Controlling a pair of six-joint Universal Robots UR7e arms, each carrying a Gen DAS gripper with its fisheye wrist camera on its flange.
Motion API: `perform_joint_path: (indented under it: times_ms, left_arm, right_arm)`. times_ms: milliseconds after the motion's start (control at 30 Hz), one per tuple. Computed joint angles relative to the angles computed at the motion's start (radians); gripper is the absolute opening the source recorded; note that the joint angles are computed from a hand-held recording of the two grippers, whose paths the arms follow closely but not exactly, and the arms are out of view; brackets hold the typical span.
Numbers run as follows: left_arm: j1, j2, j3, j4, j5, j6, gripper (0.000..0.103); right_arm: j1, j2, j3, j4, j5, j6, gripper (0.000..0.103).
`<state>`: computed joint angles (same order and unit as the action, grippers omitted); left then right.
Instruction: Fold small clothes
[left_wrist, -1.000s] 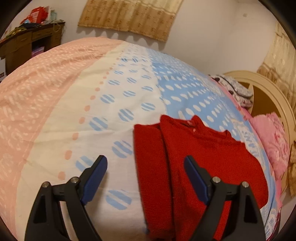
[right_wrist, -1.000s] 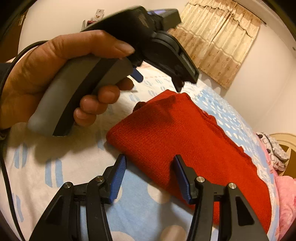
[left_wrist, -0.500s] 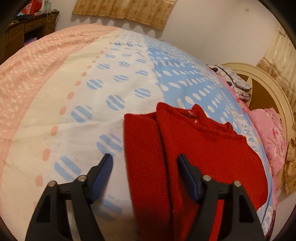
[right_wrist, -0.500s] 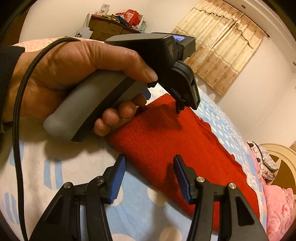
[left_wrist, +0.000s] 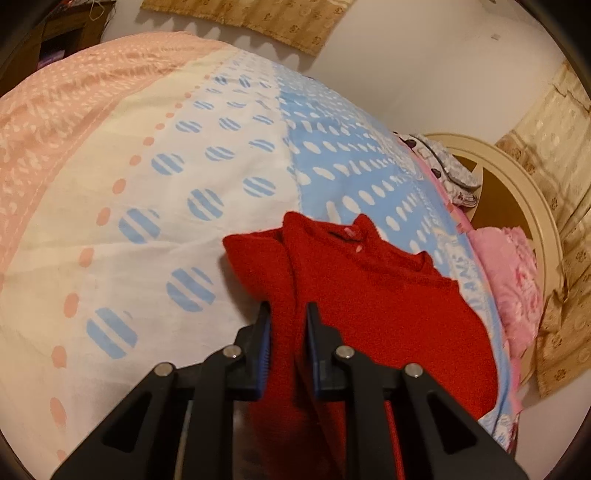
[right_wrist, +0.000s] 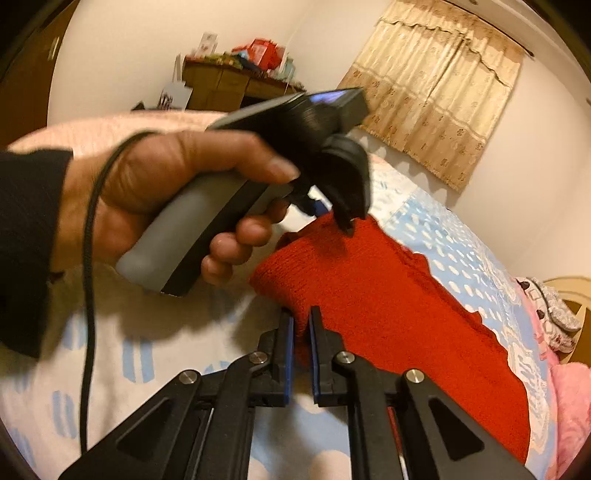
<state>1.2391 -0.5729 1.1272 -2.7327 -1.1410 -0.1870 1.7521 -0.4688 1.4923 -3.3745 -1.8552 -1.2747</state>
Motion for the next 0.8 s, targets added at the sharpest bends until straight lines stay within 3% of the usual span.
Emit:
perform_joint_path:
  times_ms: [133,400,800]
  left_arm:
    - [-0.007,-0.001,0.000,-0.063,-0.061,-0.029,0.017]
    - [-0.070,0.051,-0.086,-0.061,-0.058,0.011,0.017]
    - [-0.129,0.225,-0.350,0.045,-0.080,0.074,0.016]
  right_arm:
    - [-0.010,-0.042,0.026,-0.018,0.038,0.027,0.006]
    - [-0.037,-0.117,0.048,-0.039,0.081,0.068,0.006]
    - [-0.097,-0.189,0.059,-0.062,0.123,0.147,0.005]
